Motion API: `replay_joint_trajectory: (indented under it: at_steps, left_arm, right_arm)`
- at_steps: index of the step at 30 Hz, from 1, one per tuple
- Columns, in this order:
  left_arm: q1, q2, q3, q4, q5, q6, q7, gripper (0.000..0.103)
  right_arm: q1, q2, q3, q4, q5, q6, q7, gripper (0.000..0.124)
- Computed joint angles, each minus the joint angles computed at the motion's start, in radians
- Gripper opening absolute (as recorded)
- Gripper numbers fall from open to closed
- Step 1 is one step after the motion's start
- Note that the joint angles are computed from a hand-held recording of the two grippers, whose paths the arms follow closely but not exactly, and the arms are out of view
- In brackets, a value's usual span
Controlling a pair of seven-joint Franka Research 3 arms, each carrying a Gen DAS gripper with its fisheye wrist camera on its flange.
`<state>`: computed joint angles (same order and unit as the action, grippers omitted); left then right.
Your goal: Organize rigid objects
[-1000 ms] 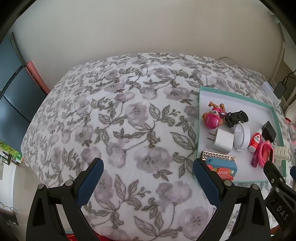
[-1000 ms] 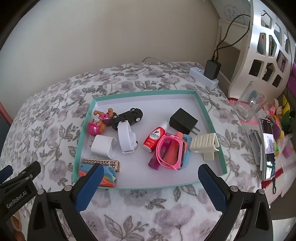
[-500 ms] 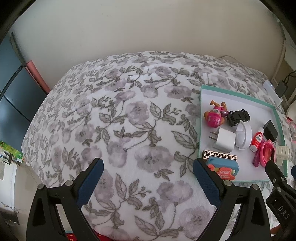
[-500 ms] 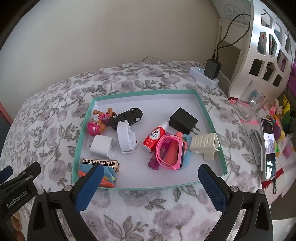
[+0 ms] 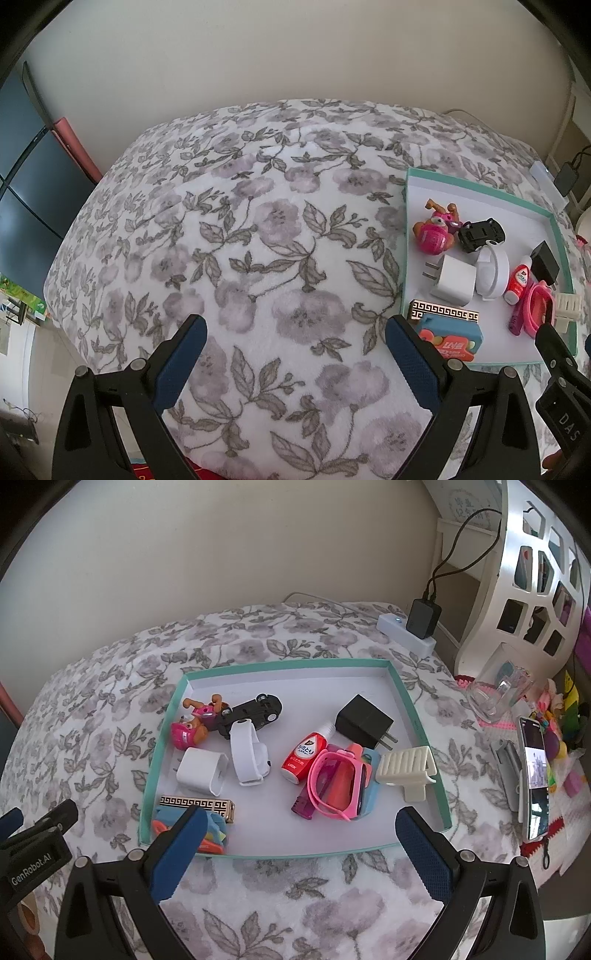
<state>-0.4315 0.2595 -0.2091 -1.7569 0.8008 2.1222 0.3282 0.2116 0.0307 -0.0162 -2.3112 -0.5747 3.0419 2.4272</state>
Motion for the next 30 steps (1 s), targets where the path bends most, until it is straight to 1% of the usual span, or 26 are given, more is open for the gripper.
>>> replay_joint_trajectory:
  at_steps: [13, 24, 30]
  left_arm:
    - [0.000, 0.000, 0.001, -0.001, 0.003, -0.005, -0.001, 0.097]
    - [0.000, 0.000, 0.002, -0.001, 0.004, -0.010, -0.006, 0.097]
    - [-0.009, -0.007, 0.003, -0.005, 0.040, -0.023, -0.035, 0.097]
  right_arm:
    - [0.003, 0.004, -0.004, 0.002, 0.000, -0.004, -0.004, 0.103]
    - [0.007, 0.009, -0.005, 0.004, 0.023, -0.004, -0.030, 0.103]
    - [0.010, 0.009, -0.008, 0.004, 0.021, -0.005, -0.028, 0.103]
